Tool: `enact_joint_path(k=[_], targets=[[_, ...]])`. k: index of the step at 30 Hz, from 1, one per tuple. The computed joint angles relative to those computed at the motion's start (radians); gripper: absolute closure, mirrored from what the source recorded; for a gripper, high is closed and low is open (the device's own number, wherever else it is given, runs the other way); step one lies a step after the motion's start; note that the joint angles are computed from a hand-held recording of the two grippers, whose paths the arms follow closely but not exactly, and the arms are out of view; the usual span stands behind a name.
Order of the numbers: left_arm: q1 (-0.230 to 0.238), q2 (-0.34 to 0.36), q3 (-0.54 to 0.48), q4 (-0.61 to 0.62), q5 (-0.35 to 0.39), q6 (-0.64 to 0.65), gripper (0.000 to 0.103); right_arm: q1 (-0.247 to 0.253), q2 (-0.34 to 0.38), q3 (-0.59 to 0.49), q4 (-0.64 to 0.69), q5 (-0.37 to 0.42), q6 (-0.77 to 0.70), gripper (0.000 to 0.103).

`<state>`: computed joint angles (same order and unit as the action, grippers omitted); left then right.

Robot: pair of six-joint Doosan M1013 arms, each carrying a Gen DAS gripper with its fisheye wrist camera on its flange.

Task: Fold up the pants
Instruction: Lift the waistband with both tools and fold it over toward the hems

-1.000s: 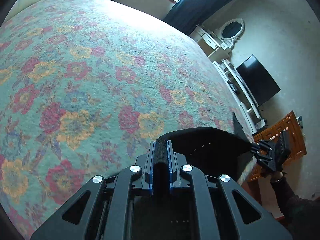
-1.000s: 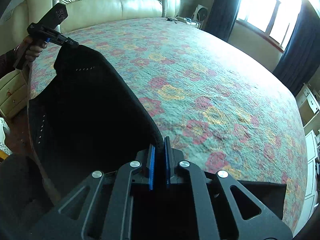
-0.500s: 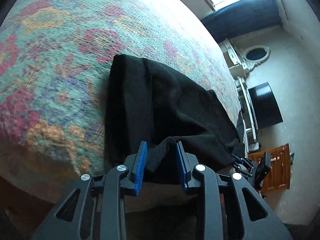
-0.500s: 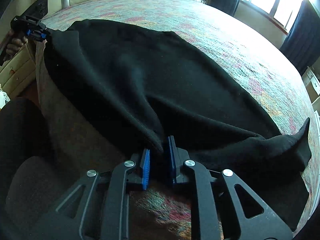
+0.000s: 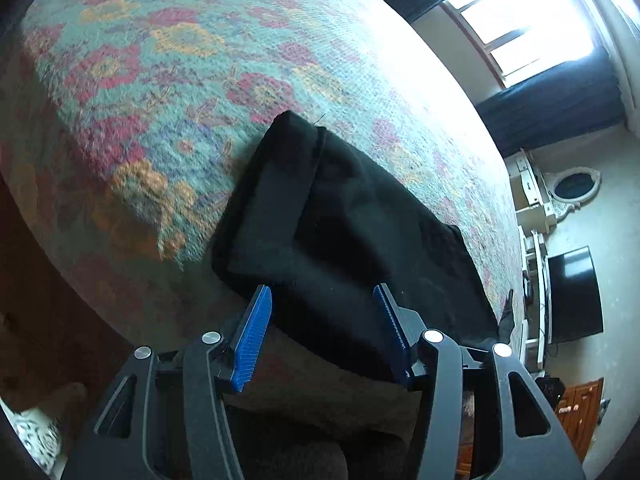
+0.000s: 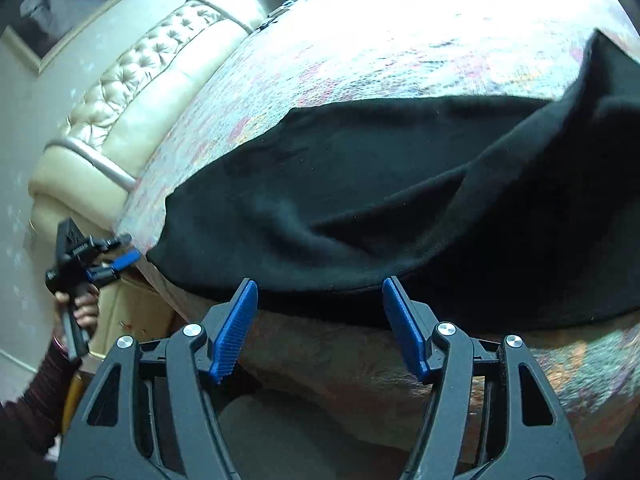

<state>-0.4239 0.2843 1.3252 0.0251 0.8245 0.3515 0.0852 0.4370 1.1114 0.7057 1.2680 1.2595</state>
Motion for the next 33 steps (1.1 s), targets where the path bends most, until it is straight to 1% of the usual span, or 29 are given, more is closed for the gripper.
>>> enact_joint_path(k=[1,2,3,5,10,11,12,13,14,15,17,20,23,24,25,26,27,30,31,33], targets=[[-0.001,0.004,-0.003,-0.008,0.004,-0.009,0.05,-0.003,0.004,-0.005,0.015,0.008,0.024,0.038],[0.0,-0.006,0.022,-0.018,-0.006,-0.004,0.05,-0.008,0.004,-0.002,0.029,0.011,0.041,0.038],[0.001,0.001,0.013,-0.022,0.009,0.004,0.05,-0.013,0.006,-0.002,0.039,0.017,0.051,0.038],[0.001,0.01,-0.002,0.012,0.03,-0.02,0.05,-0.022,0.013,-0.012,0.047,0.025,0.057,0.038],[0.0,0.022,-0.014,0.066,0.033,-0.072,0.05,-0.043,0.015,0.006,0.1,0.043,0.127,0.038],[-0.002,0.029,-0.027,0.075,0.05,-0.07,0.053,-0.047,0.017,0.005,0.106,0.041,0.144,0.038],[-0.004,0.037,-0.04,0.091,0.071,-0.076,0.058,-0.052,0.015,0.01,0.113,0.033,0.164,0.038],[-0.008,0.047,-0.059,0.117,0.113,-0.087,0.079,-0.057,0.012,0.018,0.121,0.021,0.182,0.038],[-0.011,0.06,-0.081,0.14,0.166,-0.088,0.089,-0.061,0.008,0.029,0.128,0.005,0.196,0.038],[-0.011,0.068,-0.091,0.143,0.188,-0.085,0.089,-0.061,0.006,0.036,0.13,-0.011,0.21,0.038],[-0.01,0.071,-0.091,0.14,0.197,-0.105,0.089,-0.066,0.002,0.048,0.132,-0.033,0.239,0.038],[-0.016,0.088,-0.117,0.149,0.246,-0.098,0.089,-0.068,0.003,0.052,0.117,-0.047,0.274,0.038],[-0.021,0.095,-0.13,0.166,0.258,-0.101,0.089,-0.06,0.01,0.036,0.09,-0.057,0.296,0.04],[-0.021,0.093,-0.129,0.17,0.253,-0.107,0.089,-0.056,0.013,0.03,0.075,-0.062,0.3,0.049],[-0.022,0.089,-0.122,0.176,0.246,-0.121,0.089,-0.05,0.018,0.021,0.061,-0.064,0.303,0.068],[-0.022,0.087,-0.12,0.177,0.245,-0.127,0.089,-0.045,0.025,0.011,0.048,-0.062,0.308,0.084],[-0.021,0.087,-0.121,0.173,0.25,-0.12,0.089,-0.042,0.028,0.005,0.032,-0.063,0.316,0.094],[-0.009,0.096,-0.123,0.12,0.272,-0.06,0.088,-0.046,0.002,0.042,0.032,-0.097,0.352,0.094],[-0.009,0.099,-0.129,0.118,0.28,-0.029,0.087,-0.047,-0.004,0.056,0.029,-0.098,0.362,0.094],[-0.019,0.101,-0.143,0.15,0.301,0.005,0.087,-0.049,0.005,0.059,0.022,-0.061,0.374,0.094]])
